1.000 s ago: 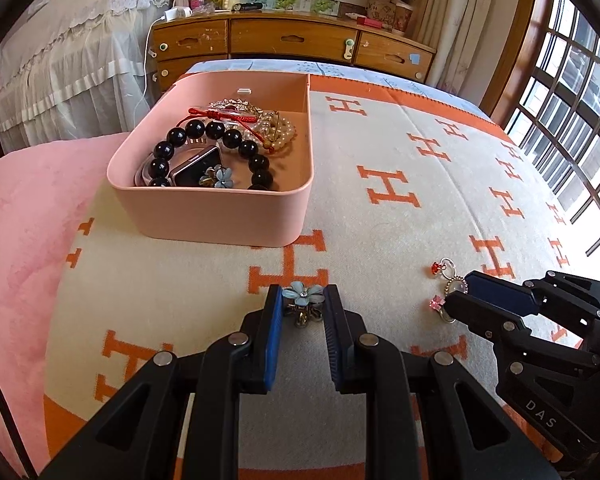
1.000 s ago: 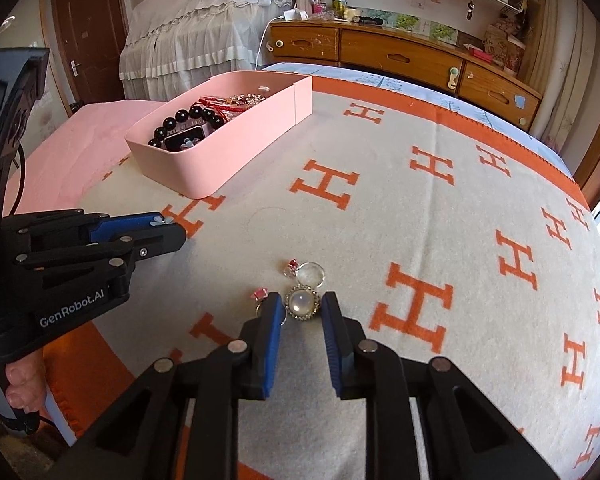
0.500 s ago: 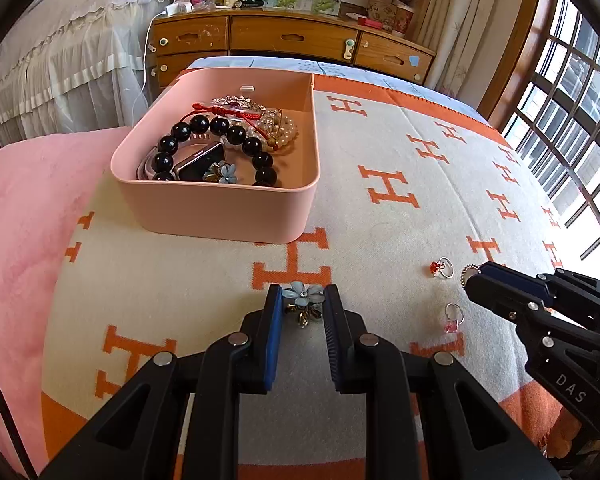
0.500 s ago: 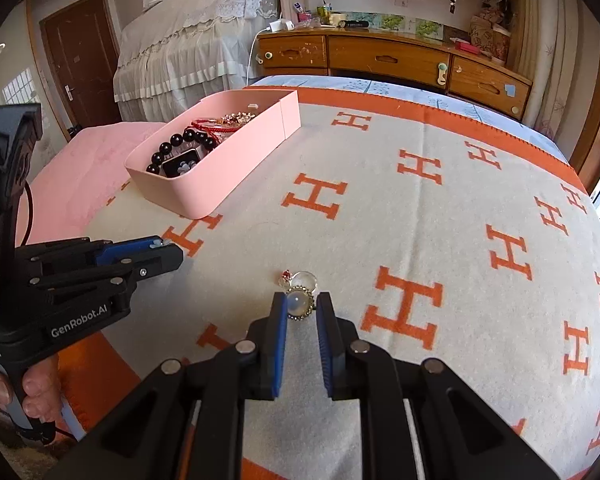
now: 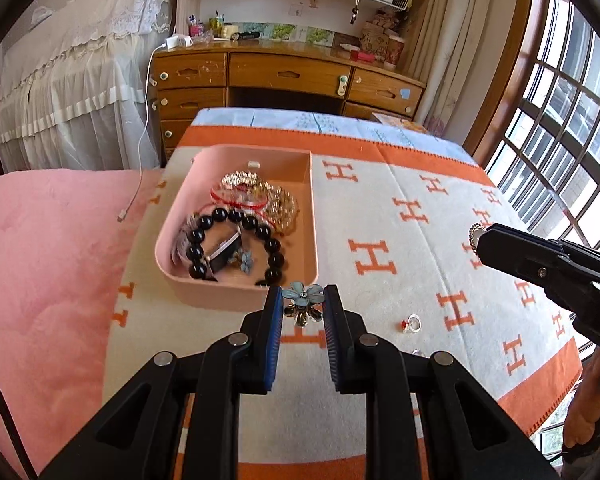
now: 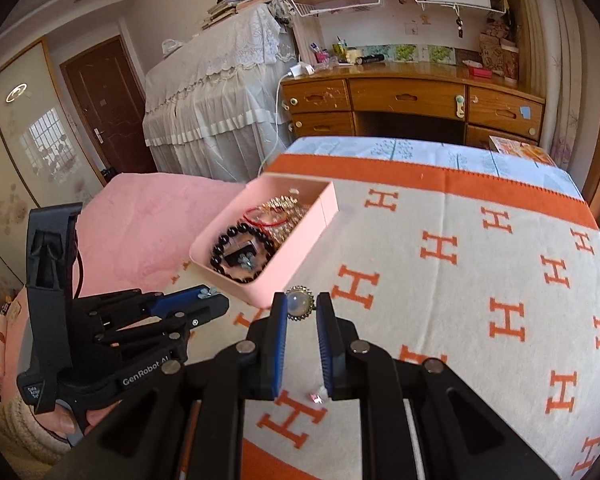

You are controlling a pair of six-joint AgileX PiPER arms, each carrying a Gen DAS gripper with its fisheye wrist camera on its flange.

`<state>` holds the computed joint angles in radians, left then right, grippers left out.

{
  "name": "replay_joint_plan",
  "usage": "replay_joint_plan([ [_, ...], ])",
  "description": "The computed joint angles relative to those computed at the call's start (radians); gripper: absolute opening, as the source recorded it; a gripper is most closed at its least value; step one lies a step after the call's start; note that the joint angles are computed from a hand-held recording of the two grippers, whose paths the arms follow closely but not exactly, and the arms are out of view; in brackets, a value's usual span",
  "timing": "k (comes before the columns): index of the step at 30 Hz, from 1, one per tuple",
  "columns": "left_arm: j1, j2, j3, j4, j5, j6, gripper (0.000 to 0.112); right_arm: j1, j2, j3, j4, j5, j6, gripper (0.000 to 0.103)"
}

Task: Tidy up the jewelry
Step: 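Carry the brooch into the pink box and release while the right tool drops the pearl ring in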

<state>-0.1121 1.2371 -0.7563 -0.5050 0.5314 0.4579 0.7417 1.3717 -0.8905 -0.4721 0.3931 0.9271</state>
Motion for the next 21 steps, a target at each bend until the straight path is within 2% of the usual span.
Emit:
replay_joint_plan([
  [4,0.161,0.075,-0.183,-0.151,0.217,0.171,0.018,-0.056,0.048,-0.164,0.226,0.034,-0.256,0.015],
  [7,0.235,0.144,-0.322,-0.175,0.340,0.185,0.018,-0.093,0.109,-0.296,0.346,0.074,-0.381,0.015],
  [9,0.261,0.186,-0.399,-0.172,0.386,0.168,0.018,-0.119,0.156,-0.377,0.451,0.099,-0.476,0.015],
  [12,0.274,0.240,-0.491,-0.155,0.423,0.136,0.018,-0.153,0.244,-0.497,0.605,0.152,-0.599,0.015],
  [16,0.263,0.319,-0.596,-0.116,0.459,0.082,0.018,-0.179,0.359,-0.620,0.727,0.230,-0.669,0.015],
  [21,0.219,0.406,-0.661,-0.039,0.430,0.016,0.018,-0.198,0.471,-0.675,0.819,0.271,-0.709,0.015],
])
